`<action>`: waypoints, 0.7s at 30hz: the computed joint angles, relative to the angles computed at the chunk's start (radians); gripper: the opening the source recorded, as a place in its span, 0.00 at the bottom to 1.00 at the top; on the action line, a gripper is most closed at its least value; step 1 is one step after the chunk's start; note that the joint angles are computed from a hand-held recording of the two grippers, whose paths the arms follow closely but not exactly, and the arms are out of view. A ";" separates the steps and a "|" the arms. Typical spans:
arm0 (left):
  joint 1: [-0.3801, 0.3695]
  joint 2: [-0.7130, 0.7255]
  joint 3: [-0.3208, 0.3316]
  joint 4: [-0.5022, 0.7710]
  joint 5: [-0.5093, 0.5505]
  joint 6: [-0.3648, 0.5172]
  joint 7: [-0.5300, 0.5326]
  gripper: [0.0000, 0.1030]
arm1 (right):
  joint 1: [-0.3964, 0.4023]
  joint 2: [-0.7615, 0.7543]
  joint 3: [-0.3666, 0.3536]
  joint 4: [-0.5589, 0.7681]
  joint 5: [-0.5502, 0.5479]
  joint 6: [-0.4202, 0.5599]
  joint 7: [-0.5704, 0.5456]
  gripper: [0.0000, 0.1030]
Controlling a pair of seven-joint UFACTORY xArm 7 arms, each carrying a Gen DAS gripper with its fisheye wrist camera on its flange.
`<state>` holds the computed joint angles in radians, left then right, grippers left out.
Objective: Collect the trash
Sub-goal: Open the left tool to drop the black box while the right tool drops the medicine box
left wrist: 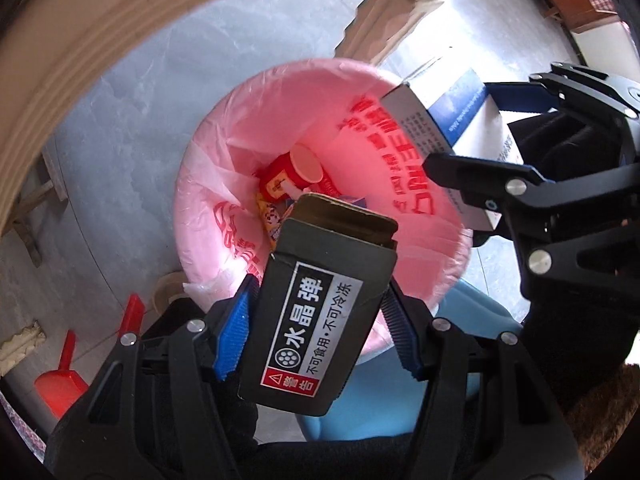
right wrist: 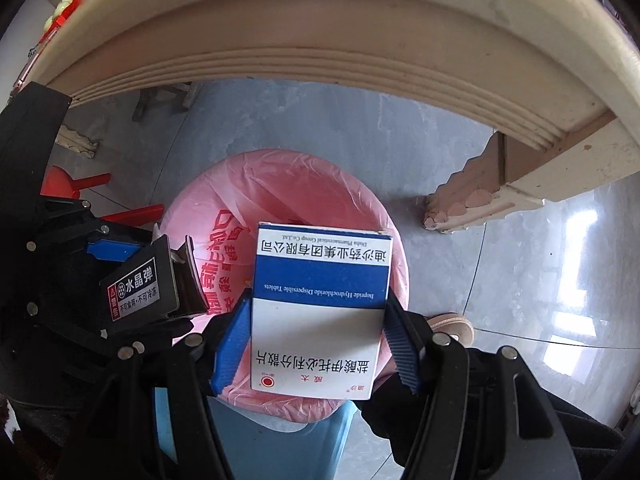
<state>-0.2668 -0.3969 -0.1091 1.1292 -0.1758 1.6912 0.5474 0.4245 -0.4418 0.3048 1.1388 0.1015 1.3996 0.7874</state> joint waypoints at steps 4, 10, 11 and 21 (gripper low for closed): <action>-0.003 0.036 -0.009 -0.017 0.001 -0.010 -0.011 0.59 | 0.002 -0.004 -0.019 -0.060 0.038 -0.039 -0.006 0.59; -0.005 0.077 -0.018 -0.036 0.019 -0.021 -0.040 0.59 | -0.002 0.004 -0.037 -0.101 0.069 -0.067 -0.010 0.59; -0.006 0.084 -0.018 -0.041 0.021 -0.026 -0.039 0.59 | -0.001 0.002 -0.039 -0.116 0.075 -0.076 -0.013 0.59; -0.015 0.074 -0.023 -0.090 0.071 -0.060 -0.029 0.65 | 0.003 0.026 -0.055 -0.143 0.119 -0.100 -0.040 0.72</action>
<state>-0.2817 -0.3228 -0.1317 1.0395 -0.1051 1.6310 0.5183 0.4279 -0.4162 0.2503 0.9961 0.2201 1.3001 0.7478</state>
